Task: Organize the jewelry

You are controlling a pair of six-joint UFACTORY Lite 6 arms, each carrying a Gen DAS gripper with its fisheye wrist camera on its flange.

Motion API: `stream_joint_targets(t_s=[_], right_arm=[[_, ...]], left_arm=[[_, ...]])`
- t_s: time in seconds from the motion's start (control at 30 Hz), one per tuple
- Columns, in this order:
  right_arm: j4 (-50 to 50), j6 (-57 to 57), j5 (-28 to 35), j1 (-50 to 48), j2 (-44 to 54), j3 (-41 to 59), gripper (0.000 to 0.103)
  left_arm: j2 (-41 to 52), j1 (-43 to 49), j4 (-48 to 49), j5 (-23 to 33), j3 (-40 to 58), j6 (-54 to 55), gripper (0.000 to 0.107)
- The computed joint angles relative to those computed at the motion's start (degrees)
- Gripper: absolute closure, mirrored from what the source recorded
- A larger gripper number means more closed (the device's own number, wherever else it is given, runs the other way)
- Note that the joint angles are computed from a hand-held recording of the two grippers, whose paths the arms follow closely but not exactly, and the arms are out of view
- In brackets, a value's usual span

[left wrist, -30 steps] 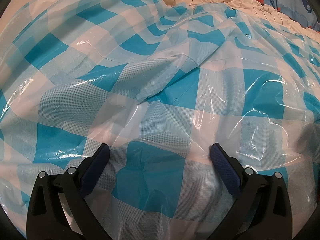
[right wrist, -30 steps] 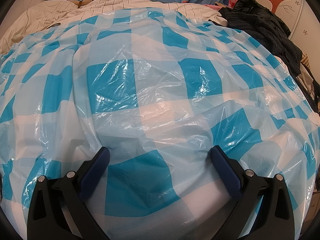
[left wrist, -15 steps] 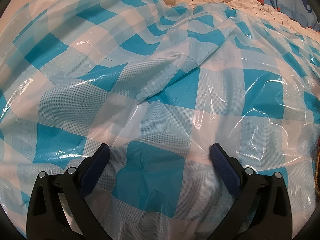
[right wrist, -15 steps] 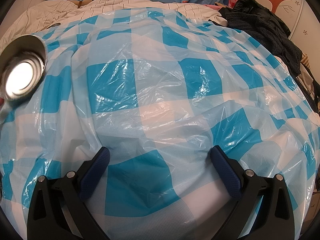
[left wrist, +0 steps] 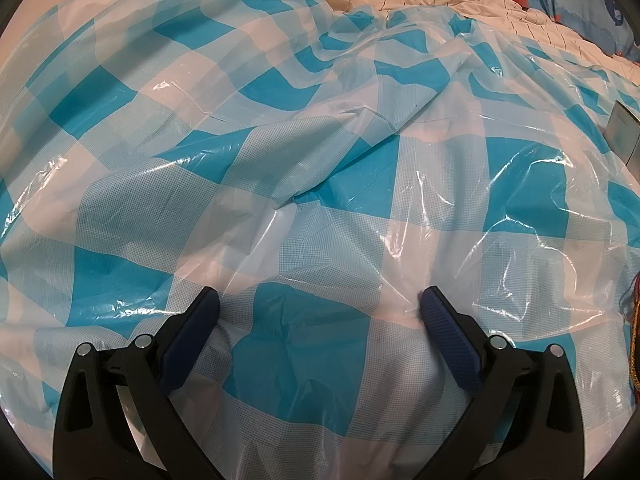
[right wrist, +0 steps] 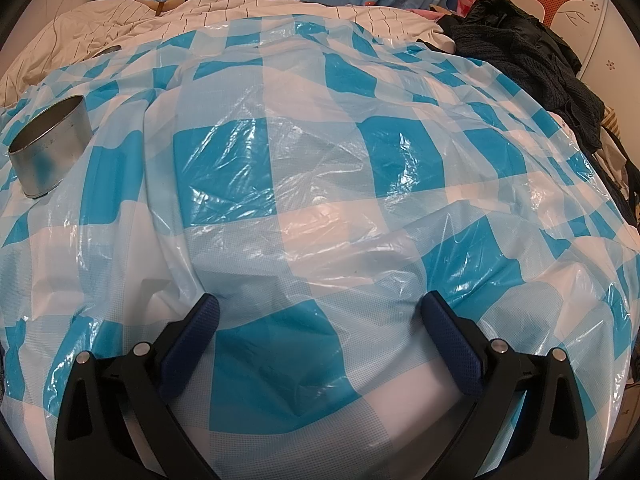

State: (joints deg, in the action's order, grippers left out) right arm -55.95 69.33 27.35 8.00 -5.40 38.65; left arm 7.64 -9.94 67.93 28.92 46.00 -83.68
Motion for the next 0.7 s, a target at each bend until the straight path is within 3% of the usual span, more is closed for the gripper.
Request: stream_joint_targets(t_s=[0.57,0.7], right_arm=[[-0.2,0.6,0.3,0.5,-0.2,-0.1,0.007],[-1.7,2.6,0.7,0.9,0.2,-0.2,0.007]], left_arm=[[0.0,0.0,0.6,0.1,-0.2,-0.4,0.01],[-0.2,0.5,-4.1,0.9,0.9,3.9,0.01]])
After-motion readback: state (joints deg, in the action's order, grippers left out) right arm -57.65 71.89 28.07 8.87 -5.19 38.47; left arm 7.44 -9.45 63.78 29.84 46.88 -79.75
